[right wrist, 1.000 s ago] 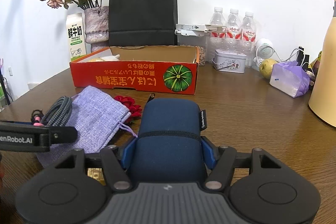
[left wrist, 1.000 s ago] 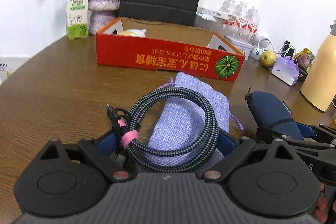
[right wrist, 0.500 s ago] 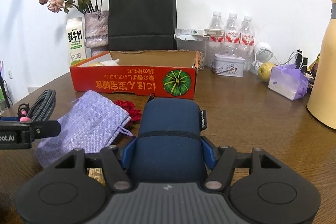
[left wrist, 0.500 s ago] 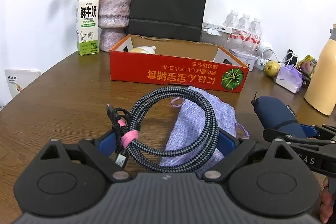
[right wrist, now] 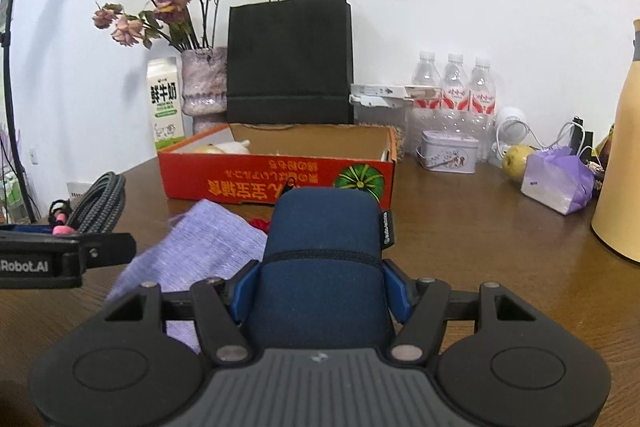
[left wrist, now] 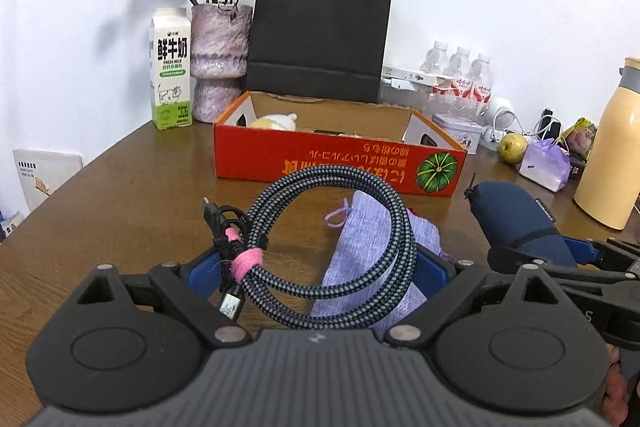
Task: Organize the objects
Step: 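Lift and carry the cable and the navy case with both tools over the red box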
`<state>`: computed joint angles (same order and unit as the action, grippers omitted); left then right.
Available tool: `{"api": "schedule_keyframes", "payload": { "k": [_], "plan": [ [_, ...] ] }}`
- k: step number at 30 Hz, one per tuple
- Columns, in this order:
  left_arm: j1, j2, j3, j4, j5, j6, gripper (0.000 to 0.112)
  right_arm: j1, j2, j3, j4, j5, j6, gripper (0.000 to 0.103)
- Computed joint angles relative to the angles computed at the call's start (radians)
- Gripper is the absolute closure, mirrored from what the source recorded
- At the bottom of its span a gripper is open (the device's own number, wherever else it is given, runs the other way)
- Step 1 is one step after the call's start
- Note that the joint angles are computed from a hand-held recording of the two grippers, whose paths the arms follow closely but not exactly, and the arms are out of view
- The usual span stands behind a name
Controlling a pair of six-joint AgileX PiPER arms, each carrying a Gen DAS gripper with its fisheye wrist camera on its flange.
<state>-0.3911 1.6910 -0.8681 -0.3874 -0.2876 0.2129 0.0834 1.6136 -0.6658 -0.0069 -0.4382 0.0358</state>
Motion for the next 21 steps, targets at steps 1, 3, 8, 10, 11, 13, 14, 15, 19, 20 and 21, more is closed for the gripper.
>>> {"api": "schedule_keyframes", "payload": {
  "k": [1, 3, 8, 10, 11, 13, 14, 15, 19, 20, 21],
  "plan": [
    [0.0, -0.001, -0.004, -0.01, 0.004, 0.012, 0.017, 0.003, -0.002, -0.002, -0.001, 0.0, 0.002, 0.04],
    [-0.001, -0.001, -0.017, -0.039, 0.016, 0.042, 0.017, 0.008, -0.005, -0.011, -0.006, 0.008, 0.011, 0.041],
    [0.007, -0.004, -0.062, -0.098, 0.046, 0.113, 0.017, 0.036, -0.004, -0.033, 0.027, 0.024, -0.018, 0.041],
    [0.01, -0.001, -0.088, -0.134, 0.06, 0.155, 0.017, 0.046, -0.004, -0.049, 0.041, 0.036, -0.03, 0.041],
    [0.013, 0.002, -0.103, -0.138, 0.07, 0.162, 0.017, 0.048, -0.003, -0.059, 0.043, 0.042, -0.032, 0.041],
    [0.017, 0.011, -0.133, -0.183, 0.088, 0.209, 0.017, 0.055, 0.0, -0.082, 0.056, 0.054, -0.047, 0.04],
    [0.018, 0.015, -0.143, -0.2, 0.091, 0.227, 0.017, 0.057, 0.002, -0.094, 0.064, 0.061, -0.054, 0.04],
    [0.017, 0.021, -0.157, -0.232, 0.092, 0.26, 0.017, 0.059, 0.006, -0.106, 0.071, 0.066, -0.061, 0.041],
    [0.014, 0.042, -0.2, -0.254, 0.091, 0.282, 0.017, 0.059, 0.021, -0.151, 0.089, 0.087, -0.081, 0.041],
    [0.014, 0.048, -0.214, -0.263, 0.095, 0.29, 0.017, 0.059, 0.027, -0.164, 0.093, 0.094, -0.085, 0.041],
    [0.014, 0.055, -0.23, -0.281, 0.099, 0.307, 0.017, 0.057, 0.032, -0.179, 0.095, 0.102, -0.087, 0.04]
  ]
}}
